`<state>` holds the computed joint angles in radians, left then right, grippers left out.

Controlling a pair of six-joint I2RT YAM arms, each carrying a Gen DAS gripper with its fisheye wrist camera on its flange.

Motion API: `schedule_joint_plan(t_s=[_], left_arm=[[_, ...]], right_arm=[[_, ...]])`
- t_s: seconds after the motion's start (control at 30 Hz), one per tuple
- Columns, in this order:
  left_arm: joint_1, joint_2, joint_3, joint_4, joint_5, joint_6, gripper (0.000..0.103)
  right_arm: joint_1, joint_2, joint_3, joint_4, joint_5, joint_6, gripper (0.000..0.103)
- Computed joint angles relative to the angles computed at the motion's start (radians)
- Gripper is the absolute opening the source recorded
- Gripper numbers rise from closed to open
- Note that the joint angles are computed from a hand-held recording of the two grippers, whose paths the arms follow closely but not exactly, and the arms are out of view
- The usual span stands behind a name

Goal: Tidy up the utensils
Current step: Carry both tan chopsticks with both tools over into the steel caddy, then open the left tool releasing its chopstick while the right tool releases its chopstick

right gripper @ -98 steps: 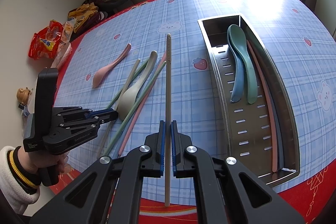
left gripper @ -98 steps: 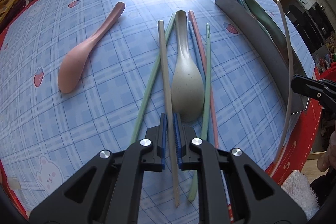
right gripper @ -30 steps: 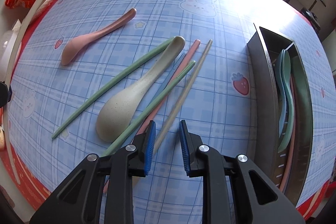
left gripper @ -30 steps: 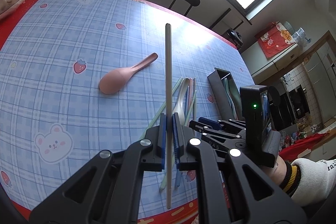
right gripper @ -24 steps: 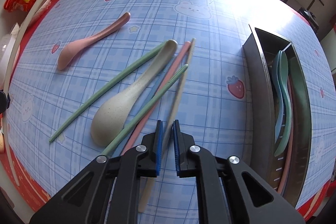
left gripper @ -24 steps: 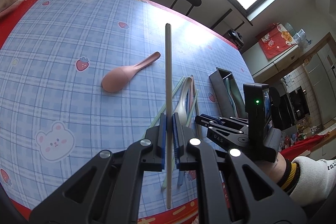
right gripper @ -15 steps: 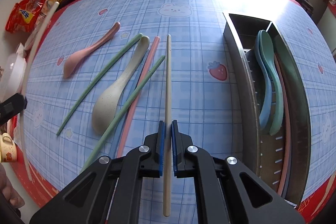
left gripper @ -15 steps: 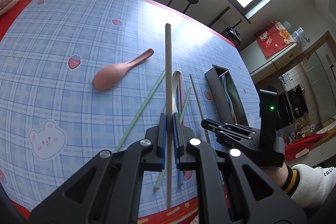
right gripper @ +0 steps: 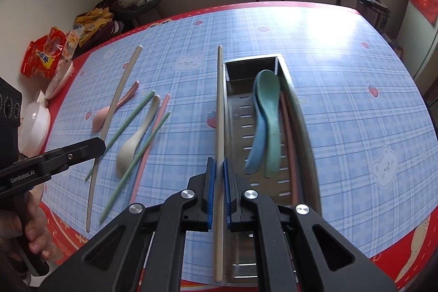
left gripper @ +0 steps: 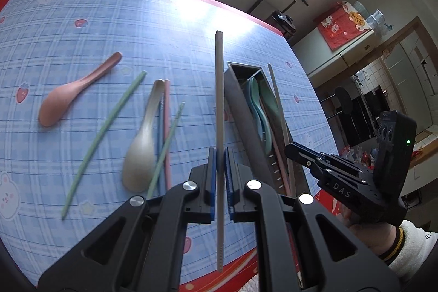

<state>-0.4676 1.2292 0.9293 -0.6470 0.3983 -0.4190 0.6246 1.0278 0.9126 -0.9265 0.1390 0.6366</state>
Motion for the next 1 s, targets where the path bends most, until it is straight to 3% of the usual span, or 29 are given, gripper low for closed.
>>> schedule_joint_plan(t_s=[0.2,0.47,1.0], left_arm=[[-0.172,0.193,0.096,0.121,-0.031,-0.146,0.010],[-0.299,0.385,0.158,0.257,-0.055,-0.371,0.010],[-0.381,0.587,0.318,0.236,-0.066,-0.433,0.010]], right_arm=[[-0.211,-0.061,-0.057,-0.022,-0.096,-0.174,0.007],[-0.320,-0.029,-0.097,0.021,-0.203,-0.276,0.007],[-0.417,0.021,-0.126,0.048,-0.299,-0.324,0.007]])
